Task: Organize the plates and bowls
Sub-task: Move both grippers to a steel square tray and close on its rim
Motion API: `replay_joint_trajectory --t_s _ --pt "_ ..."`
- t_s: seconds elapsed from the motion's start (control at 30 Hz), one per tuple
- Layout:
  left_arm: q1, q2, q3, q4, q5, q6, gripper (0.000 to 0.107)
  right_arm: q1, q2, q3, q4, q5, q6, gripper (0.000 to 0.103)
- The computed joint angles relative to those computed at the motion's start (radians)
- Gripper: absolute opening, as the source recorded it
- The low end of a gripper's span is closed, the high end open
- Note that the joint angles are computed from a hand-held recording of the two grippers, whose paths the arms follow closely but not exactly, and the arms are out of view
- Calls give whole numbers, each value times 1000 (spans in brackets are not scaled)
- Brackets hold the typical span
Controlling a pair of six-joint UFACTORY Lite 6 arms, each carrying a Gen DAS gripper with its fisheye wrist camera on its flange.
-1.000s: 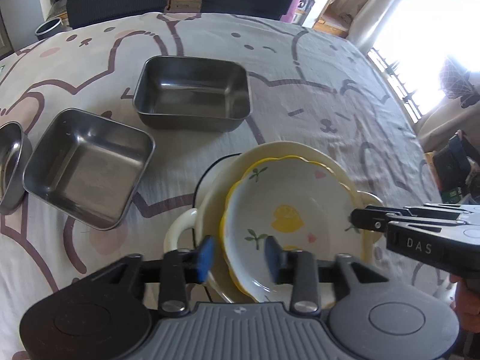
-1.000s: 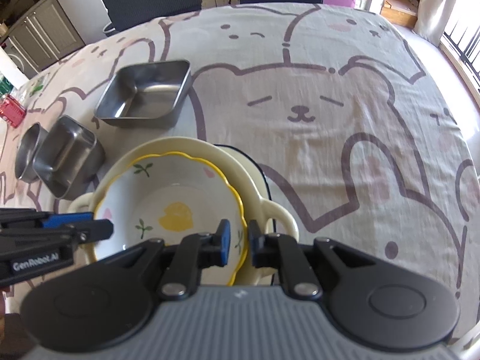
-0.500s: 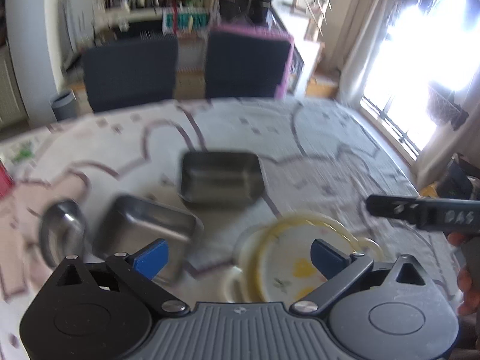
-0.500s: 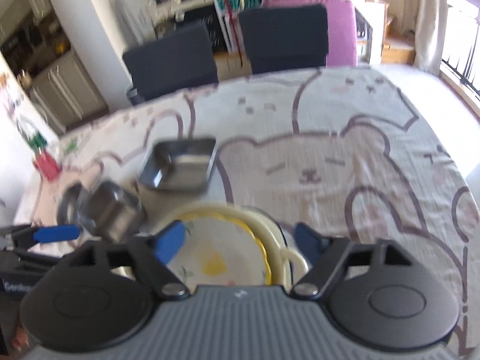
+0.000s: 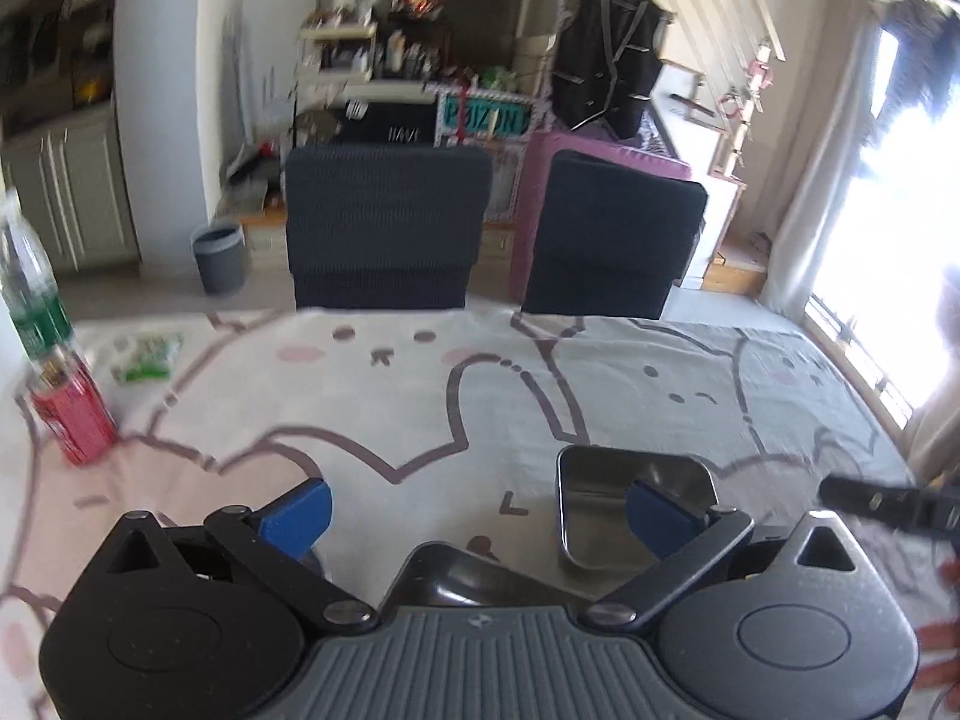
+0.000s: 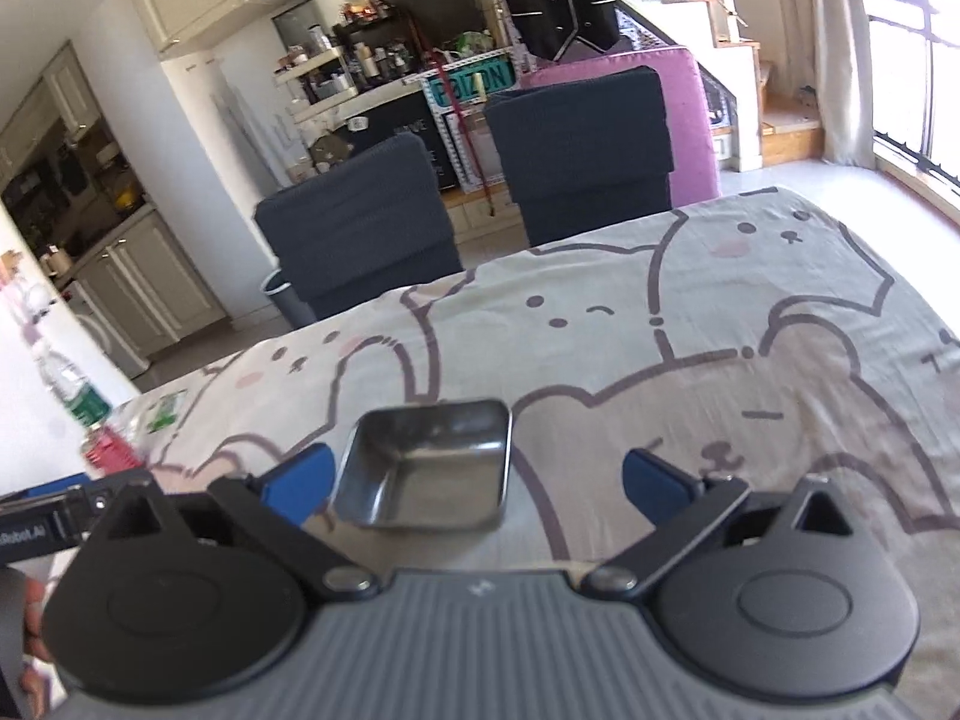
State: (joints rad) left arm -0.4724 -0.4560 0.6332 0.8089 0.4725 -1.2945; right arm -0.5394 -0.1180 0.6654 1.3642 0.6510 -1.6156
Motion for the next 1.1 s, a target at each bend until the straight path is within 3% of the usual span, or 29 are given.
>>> replay_joint_trajectory --t_s 0.07,0.17,0.27,0.33,0.37,0.43,0.6,0.67,0.73,0.8,0.97,1.1 --pt "70 63 20 -62 -86 63 103 54 92 47 57 -48 -21 103" --pt "100 216 89 20 -186 9 101 144 214 122 91 -150 7 103" --pt "82 371 167 108 -249 -24 88 188 348 223 91 -194 53 99" --pt "74 469 218 111 -274 -10 71 206 417 269 83 -202 69 84" --pt "68 510 237 110 -280 -13 68 208 446 290 77 -201 75 80" --pt "67 594 284 25 -289 64 53 200 498 323 61 -184 77 67" --pt "76 703 342 -110 -312 166 27 215 557 357 32 -165 56 47" --pt "75 723 358 -153 -296 199 17 235 597 387 -2 -175 95 37" --pt "65 736 372 -71 -272 116 8 256 639 416 -28 -190 125 14" --pt "63 720 366 -37 -268 74 5 278 623 389 35 -238 57 7" --pt "29 587 342 80 -228 -59 4 253 516 295 244 -212 -175 5" --pt "-30 403 288 77 -145 -67 4 190 399 227 253 -118 -189 4"
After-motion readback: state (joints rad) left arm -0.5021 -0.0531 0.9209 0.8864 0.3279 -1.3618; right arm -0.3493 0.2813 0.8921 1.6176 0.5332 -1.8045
